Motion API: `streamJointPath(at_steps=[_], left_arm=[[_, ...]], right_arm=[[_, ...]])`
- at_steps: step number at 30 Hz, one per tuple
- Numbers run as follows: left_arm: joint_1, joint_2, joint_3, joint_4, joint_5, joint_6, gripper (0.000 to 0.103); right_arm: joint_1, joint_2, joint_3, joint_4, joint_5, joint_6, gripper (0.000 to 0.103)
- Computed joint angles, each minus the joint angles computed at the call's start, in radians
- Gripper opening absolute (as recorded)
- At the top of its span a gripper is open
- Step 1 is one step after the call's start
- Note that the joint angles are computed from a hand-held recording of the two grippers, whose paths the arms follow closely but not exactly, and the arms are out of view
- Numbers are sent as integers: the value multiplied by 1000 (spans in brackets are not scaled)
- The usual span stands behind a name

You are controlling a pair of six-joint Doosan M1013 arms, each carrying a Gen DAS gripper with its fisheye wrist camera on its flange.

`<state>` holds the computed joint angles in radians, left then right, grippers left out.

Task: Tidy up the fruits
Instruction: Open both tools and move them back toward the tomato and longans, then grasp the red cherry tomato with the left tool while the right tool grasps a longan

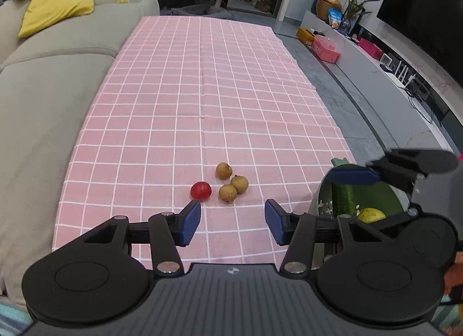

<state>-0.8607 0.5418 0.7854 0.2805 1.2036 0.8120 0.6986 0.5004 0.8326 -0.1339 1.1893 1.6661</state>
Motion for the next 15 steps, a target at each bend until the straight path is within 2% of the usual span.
streamJointPath(at_steps=[4,7,11,15], left_arm=[[11,2,19,-38,-22,34,50],[26,5,39,-102,-50,43,42],[45,19,48,-169,-53,49,39],[58,23,69,-204,-68,34,34]], right_arm=[[-10,36,-45,22,35,-99,50],[-20,59,-75,41,64,-156,48],[-30,90,-111,56,115,-221,38],[-36,115,-134,72,151,-275,35]])
